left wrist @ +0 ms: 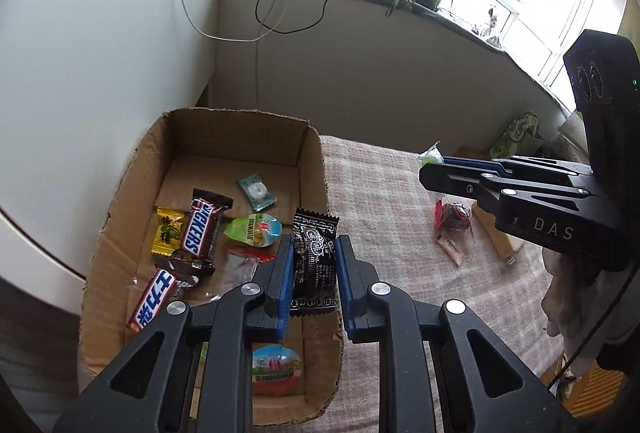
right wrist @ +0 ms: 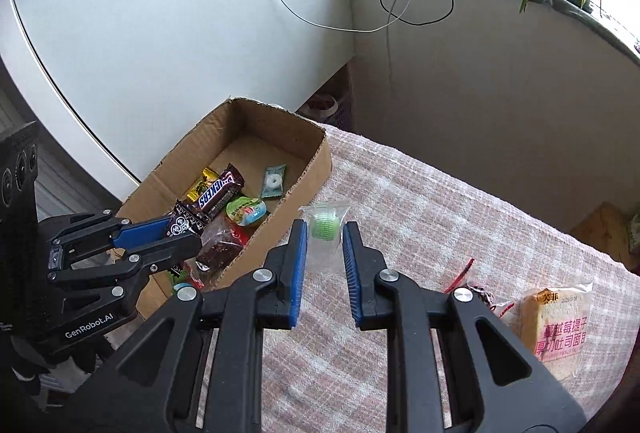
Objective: Organize snacks
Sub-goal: 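Carry the black candy in the left tool while the right tool carries the green jelly to the box, then open the left tool over the box while the right tool releases the green jelly into it, then move both open tools back over the table toward the remaining snack bags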
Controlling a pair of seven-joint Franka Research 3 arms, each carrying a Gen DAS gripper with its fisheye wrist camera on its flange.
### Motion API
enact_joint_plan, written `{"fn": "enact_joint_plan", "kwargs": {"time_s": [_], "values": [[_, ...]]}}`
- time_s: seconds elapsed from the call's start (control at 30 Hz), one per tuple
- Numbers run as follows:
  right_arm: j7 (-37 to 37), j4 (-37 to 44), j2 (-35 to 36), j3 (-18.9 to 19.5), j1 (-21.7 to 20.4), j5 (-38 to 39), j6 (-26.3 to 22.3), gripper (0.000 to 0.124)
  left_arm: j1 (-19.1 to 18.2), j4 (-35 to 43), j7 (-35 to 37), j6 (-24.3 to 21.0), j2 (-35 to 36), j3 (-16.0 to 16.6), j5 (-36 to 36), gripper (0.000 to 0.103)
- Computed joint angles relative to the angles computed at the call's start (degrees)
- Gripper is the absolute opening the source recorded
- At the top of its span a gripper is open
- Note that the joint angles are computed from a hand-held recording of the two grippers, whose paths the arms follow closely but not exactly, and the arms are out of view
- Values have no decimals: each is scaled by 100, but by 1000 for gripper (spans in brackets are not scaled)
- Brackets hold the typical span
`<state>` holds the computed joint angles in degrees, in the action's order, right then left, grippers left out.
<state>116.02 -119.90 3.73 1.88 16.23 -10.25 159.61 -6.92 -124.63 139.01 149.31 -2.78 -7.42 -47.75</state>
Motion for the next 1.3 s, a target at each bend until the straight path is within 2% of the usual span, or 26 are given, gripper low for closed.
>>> {"fn": "enact_joint_plan", "kwargs": {"time_s": [0.33,0.53,0.7,0.77,0.8,0.83,0.9,1.03,1.3], "values": [[-1005,1450,1146,52,149,944,-416,19,178,-48,-187,68,38,79,195,19],[-1291,1937,1559,31,237,1338,-672,19,245,-44,-370,71,98,84,305,19],[-1228,2088,1688,-67,345,1389,-744,20,313,-1,-487,17,149,78,419,19],[-1214,2124,1707,-97,376,1374,-776,25,330,30,-573,4,182,66,524,19],[-1156,2119,1699,-144,421,1296,-767,37,335,36,-601,23,191,56,555,21],[-1055,2110,1692,-205,479,1189,-735,55,341,39,-628,34,195,50,583,26],[-909,2027,1640,-263,527,1073,-591,71,350,27,-651,69,187,41,573,33],[-831,2026,1606,-249,490,1060,-634,76,363,31,-745,81,202,36,645,36],[-641,1736,1350,-288,441,920,-555,77,343,56,-778,70,182,12,677,37]]}}
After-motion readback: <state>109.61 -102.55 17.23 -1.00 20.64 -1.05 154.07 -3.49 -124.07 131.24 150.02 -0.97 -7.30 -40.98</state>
